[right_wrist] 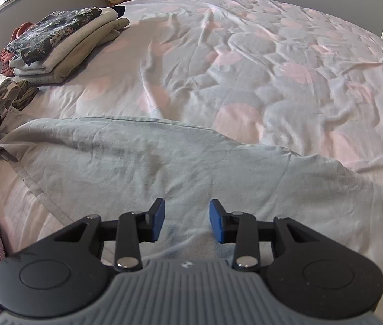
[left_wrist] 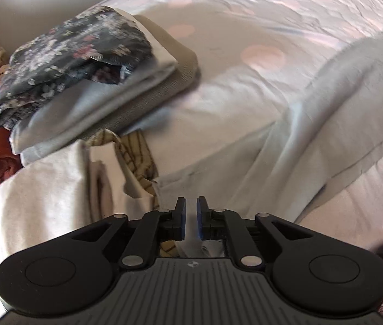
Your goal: Fold clothes
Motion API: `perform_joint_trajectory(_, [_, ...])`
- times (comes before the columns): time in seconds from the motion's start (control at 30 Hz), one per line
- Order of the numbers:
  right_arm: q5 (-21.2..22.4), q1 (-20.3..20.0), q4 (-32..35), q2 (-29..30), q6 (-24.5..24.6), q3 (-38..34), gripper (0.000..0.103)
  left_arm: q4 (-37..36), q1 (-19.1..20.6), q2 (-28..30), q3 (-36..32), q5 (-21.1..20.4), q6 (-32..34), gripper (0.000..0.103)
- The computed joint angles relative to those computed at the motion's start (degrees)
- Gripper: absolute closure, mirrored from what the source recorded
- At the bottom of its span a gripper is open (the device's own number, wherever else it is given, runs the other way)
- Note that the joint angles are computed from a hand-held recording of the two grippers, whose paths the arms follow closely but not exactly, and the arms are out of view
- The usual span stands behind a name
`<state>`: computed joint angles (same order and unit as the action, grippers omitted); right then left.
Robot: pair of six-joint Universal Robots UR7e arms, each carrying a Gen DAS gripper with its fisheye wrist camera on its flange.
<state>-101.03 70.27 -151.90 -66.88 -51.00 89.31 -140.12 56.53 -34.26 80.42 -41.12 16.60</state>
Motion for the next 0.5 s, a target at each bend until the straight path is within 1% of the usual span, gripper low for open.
perform_joint_trajectory(0.1, [0.0,0.0,0.5,0.1,0.2,-0.4,0.059,1.6,0.3,0.4,0.3,-0.5,-1.0,0.089])
perform_joint_trajectory(0.2, [0.0,0.0,0.9,0.3,0.3,-0.5,0.059,6.3,0.5,0.8,-0.2,0.8,-3.9,0.089])
perform_joint_trajectory(0.27, [0.1,0.0,0.9,0.3,0.3,-0.6,0.059,8.8,0.7,0.7,-0.3,0.9,-6.2,0.089])
perform_joint_trajectory(0.33, [0.1,0.0,0.9,0.3,0.3,-0.5,0.059,8.7,0.8,0.3,0.3,0.0,-6.6,0.089])
perform_joint_trajectory(0.37, [0.1,0.0,0.9,0.3,0.3,-0.5,0.059,8.0,0.6,0.1,0.8,0.1,-6.3,0.09])
perform_joint_trajectory(0.4, [0.1,0.0,0.9,0.3,0.3,-0.5,0.059,6.8,0.4,-0.1,1.4,0.1,-5.6,0.097])
perform_joint_trajectory(0.43, [0.1,0.0,0.8,0.3,0.3,-0.5,0.059,5.6,0.3,-0.4,2.0,0.1,-5.1,0.1])
perform_joint_trajectory(0.5, [0.1,0.0,0.9,0.2,0.3,-0.5,0.059,2.3,-0.2,-0.7,3.0,0.8,-3.6,0.101])
